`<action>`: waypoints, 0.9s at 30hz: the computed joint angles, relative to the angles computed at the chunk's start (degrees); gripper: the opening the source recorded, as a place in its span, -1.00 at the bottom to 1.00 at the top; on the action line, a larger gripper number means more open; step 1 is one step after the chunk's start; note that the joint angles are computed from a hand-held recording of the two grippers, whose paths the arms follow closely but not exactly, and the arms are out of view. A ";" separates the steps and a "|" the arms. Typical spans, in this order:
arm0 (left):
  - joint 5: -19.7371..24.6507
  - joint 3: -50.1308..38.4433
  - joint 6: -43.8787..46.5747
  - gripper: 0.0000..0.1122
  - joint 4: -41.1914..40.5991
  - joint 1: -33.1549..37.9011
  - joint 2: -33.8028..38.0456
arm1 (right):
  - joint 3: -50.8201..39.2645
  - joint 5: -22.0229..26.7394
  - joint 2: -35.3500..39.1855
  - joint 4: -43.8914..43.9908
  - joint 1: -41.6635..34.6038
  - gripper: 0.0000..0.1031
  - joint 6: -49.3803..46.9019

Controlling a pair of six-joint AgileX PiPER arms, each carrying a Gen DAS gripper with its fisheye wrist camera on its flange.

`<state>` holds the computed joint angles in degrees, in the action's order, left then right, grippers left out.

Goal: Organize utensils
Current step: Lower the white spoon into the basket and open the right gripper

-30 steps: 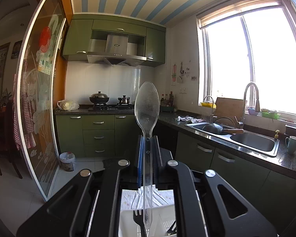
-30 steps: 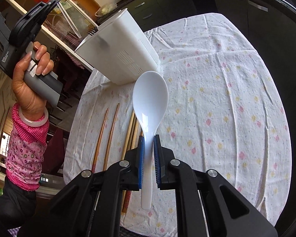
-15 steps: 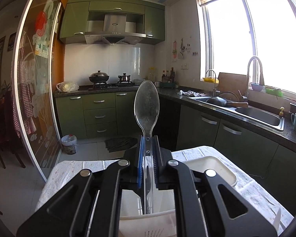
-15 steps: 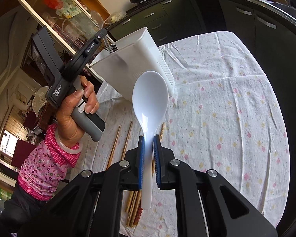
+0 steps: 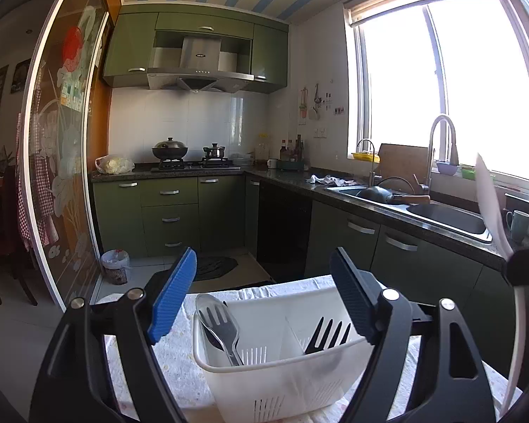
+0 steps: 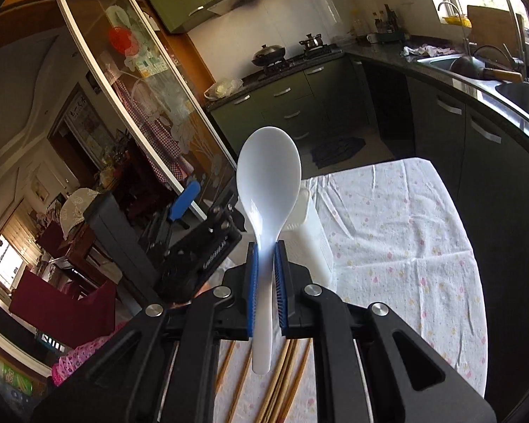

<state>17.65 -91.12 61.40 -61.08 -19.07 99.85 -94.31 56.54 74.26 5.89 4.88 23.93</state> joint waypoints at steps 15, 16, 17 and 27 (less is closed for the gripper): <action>13.68 11.28 7.51 0.62 -11.31 15.09 -13.32 | -9.98 -18.11 18.54 -35.23 6.95 -0.80 24.23; 14.61 11.64 7.66 0.62 -11.41 16.08 -13.81 | -7.85 -19.42 18.25 -37.56 7.42 -0.80 26.81; 15.29 12.14 8.03 0.62 -11.74 16.96 -14.30 | -5.48 -21.10 18.01 -39.88 7.60 -0.80 29.22; 20.11 14.19 4.91 0.64 -9.56 20.60 -16.15 | 8.74 -20.63 15.64 -60.50 15.10 -0.79 44.76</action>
